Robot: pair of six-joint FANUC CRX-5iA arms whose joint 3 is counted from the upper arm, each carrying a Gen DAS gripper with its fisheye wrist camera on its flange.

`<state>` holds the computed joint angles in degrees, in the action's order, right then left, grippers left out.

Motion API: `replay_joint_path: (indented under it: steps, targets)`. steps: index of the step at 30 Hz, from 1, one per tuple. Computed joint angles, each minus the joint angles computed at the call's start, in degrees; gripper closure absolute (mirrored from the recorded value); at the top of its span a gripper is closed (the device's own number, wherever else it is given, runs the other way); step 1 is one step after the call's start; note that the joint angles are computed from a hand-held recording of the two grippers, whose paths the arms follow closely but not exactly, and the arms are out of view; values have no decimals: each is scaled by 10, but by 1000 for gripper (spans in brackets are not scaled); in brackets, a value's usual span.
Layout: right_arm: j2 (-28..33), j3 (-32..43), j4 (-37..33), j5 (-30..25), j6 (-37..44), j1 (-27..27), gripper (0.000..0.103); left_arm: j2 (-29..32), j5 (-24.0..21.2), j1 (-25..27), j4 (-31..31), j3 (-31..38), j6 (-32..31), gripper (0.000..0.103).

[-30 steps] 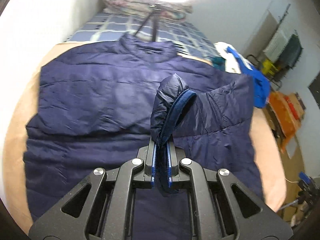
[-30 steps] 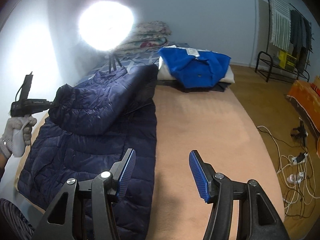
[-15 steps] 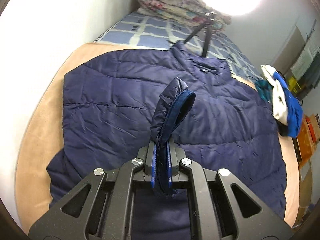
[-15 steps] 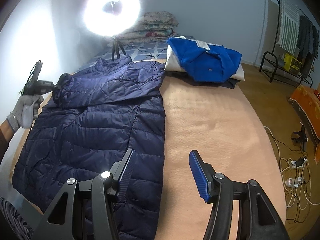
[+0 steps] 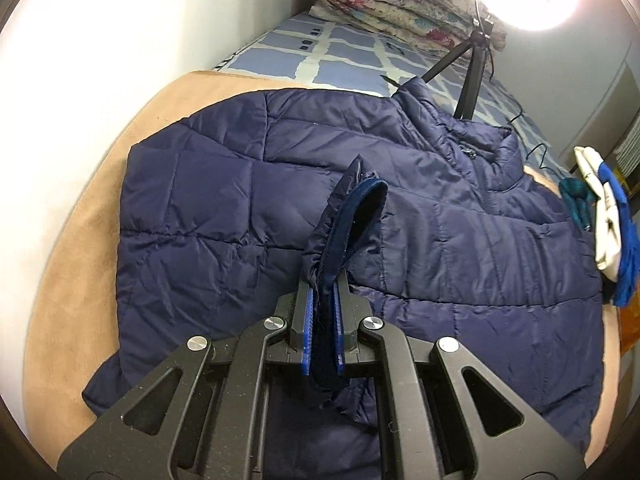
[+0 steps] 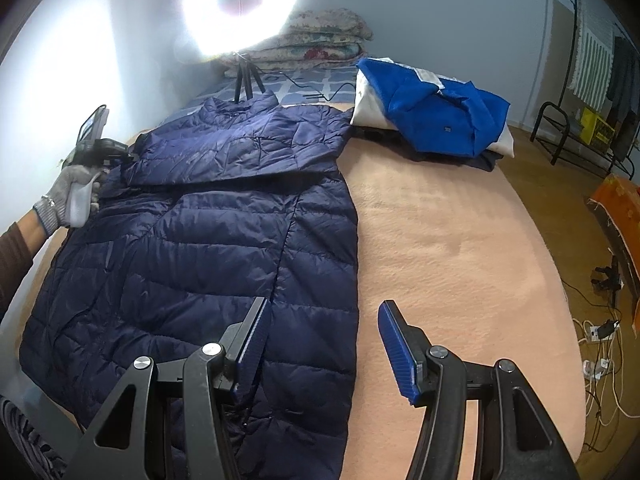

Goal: Fold large clothes

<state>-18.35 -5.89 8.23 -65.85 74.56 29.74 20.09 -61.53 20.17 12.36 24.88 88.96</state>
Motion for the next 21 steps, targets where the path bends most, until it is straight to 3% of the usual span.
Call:
replay_joint_path:
  steps: [3,5,7,10,14,18,21]
  targets:
    - [-1,-1,5,-2,-2,4,45,7,-15,-3,-24,16,22,93]
    - [-2,0,6,-3,-3,4,45,6,-23,-9,-62,29,47,77]
    - [-5,0,6,-2,-5,4,45,-3,-27,-15,-105,35,65,69]
    - [-13,-1,5,-1,-6,2,45,-27,-23,-7,-109,22,56,69]
    - [-24,0,5,2,-7,2,45,-84,-2,18,-68,-27,21,69]
    - [-46,-5,6,19,-14,-1,44,-166,9,51,7,-96,-71,69]
    - [-60,-4,-8,27,-14,-17,31,-236,1,75,49,-146,-135,69]
